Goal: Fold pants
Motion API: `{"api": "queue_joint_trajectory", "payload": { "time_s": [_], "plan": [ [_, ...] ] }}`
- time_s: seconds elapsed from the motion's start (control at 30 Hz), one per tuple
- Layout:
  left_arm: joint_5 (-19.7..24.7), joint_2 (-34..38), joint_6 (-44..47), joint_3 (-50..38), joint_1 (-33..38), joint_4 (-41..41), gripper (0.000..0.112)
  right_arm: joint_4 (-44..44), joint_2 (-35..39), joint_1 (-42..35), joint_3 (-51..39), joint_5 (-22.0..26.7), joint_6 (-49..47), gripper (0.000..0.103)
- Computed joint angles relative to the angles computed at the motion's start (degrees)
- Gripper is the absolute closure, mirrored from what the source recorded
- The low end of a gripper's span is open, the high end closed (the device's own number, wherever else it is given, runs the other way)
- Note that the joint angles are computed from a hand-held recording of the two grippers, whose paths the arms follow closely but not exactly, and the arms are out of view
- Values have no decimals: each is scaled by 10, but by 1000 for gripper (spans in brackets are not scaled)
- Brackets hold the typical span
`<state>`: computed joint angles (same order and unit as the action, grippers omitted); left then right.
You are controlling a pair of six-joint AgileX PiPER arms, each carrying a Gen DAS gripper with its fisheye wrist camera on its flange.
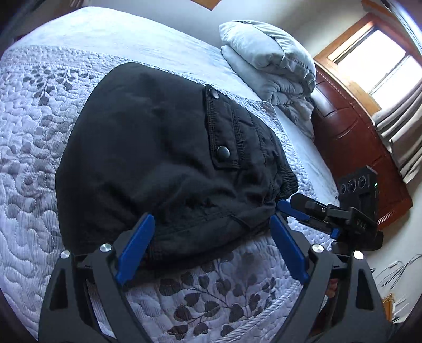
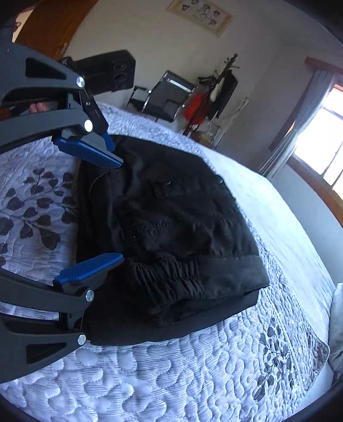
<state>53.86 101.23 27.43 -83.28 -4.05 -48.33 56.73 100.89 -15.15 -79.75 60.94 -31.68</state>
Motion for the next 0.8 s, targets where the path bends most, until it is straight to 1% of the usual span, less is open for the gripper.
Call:
{"api": "queue_joint_trajectory", "payload": {
  "time_s": [0.1,0.17,0.2,0.23,0.3,0.33,0.43,0.5,0.53,0.7,0.8],
  "plan": [
    [-3,-16,-42,-10,-15,50,23,-3,-25,-2,2,-1,20,34],
    [4,-34,-81,-17,-25,94,22,-36,-63,6,9,-22,47,32],
    [4,-49,-94,-15,-27,112,22,-53,-82,10,12,-31,57,29],
    [0,-64,-105,-8,-32,127,22,-78,-108,12,17,-41,70,24],
    [-6,-96,-122,4,-39,153,18,-121,-149,27,25,-62,101,17],
    [-6,-113,-142,6,-47,180,18,-160,-177,42,27,-73,129,17],
    [10,-154,-197,-3,-67,251,15,-262,-228,78,27,-88,216,10],
    [23,-179,-216,-1,-70,271,13,-305,-254,96,24,-80,256,6],
    [33,-196,-244,-4,-80,305,13,-331,-270,109,24,-77,281,6],
    [62,-256,-294,-4,-111,384,13,-387,-310,142,12,-45,339,4],
    [86,-281,-306,-14,-128,412,13,-436,-334,177,9,-30,394,4]
  ]
}}
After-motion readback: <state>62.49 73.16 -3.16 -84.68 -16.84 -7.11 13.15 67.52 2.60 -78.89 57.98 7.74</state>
